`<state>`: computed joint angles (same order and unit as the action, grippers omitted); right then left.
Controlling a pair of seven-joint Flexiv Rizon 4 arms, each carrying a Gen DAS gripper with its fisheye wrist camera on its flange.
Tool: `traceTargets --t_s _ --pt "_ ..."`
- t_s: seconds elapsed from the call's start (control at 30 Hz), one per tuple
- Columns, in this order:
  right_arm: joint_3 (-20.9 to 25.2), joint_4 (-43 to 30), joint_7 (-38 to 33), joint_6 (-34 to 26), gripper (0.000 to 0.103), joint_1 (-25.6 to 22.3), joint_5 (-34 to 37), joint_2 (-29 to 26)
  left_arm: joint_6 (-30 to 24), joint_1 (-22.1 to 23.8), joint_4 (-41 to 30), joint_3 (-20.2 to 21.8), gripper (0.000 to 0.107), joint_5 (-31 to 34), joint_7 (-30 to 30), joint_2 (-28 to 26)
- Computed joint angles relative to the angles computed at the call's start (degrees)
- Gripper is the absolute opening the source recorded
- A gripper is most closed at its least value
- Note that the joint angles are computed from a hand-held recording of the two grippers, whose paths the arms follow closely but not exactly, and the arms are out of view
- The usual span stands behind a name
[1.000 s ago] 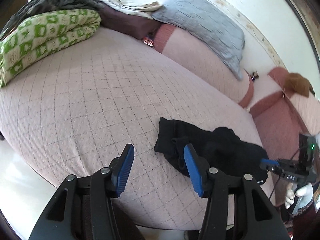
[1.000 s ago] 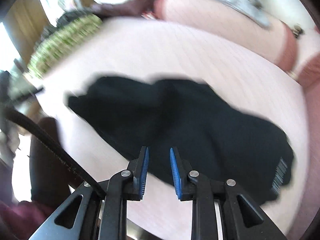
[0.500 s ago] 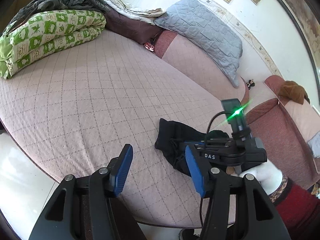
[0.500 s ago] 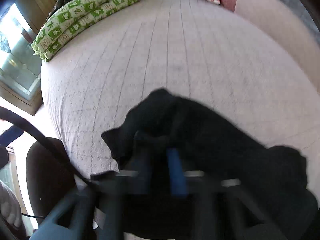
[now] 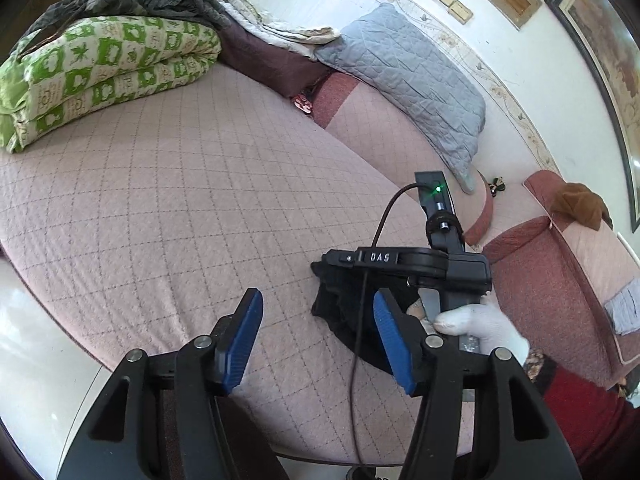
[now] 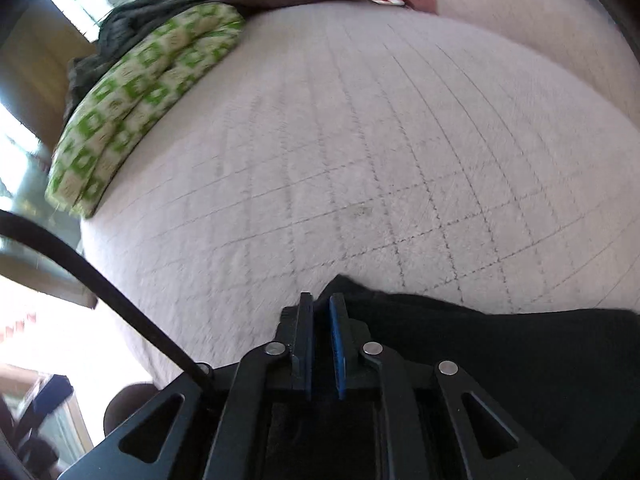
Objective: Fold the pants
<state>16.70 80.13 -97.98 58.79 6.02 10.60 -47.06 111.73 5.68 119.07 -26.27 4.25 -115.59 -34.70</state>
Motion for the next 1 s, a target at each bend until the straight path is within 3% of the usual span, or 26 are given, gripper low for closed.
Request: traceTargets --t_s 0.1,0.17,0.2,0.33,0.47,0.53,0.63,0.83,0.9,0.93,1.0 --pt "3.66 1.51 -1.47 3.75 0.027 -3.21 5.08 0.85 -0.44 0.27 -0.03 -0.46 0.060 0.08 -0.11 0.44" --pt "5.79 4.16 -4.71 6.70 0.048 -5.32 7.49 2.80 -1.22 0.78 -1.05 -1.72 0.063 0.45 0.29 -0.05" --pt "6.35 5.51 -6.18 8.11 0.051 -6.12 8.32 3.65 -2.17 0.64 -2.18 -2.35 0.064 0.50 0.87 -0.53" --pt "4.26 10.97 -6.89 11.69 0.052 -8.58 9.60 6.79 -7.35 -3.80 -7.38 -1.77 0.066 -1.94 4.74 -2.07" --pt "-5.71 15.40 2.98 13.86 0.052 -7.40 5.66 8.11 -12.54 -9.20 -13.61 -0.88 0.066 -5.70 9.38 -4.81" --pt "-8.36 17.21 6.05 13.65 0.052 -8.36 3.36 8.68 -14.79 -10.16 -17.25 -2.69 0.066 -7.35 11.74 -7.69" --pt "-7.65 18.64 6.95 12.98 0.052 -12.94 2.31 9.94 -18.08 -11.53 -22.74 -4.98 0.066 -9.69 15.52 -12.47" --pt "-3.60 12.83 4.05 11.24 0.052 -18.77 1.78 8.11 -30.38 -25.19 -35.54 8.32 0.066 -14.23 17.51 -17.64" --pt "-3.86 9.41 3.76 9.33 0.052 -18.32 0.96 6.11 -33.14 -29.20 -37.47 13.06 0.066 -14.40 17.28 -18.45" --pt "-4.07 7.33 3.56 8.25 0.052 -18.09 0.44 4.78 -34.16 -30.49 -37.93 14.57 0.066 -14.61 17.35 -18.87" --pt "-4.58 2.40 3.34 4.90 0.052 -17.26 -0.88 1.53 -31.10 -31.46 -36.99 15.44 0.066 -14.37 18.31 -19.36"
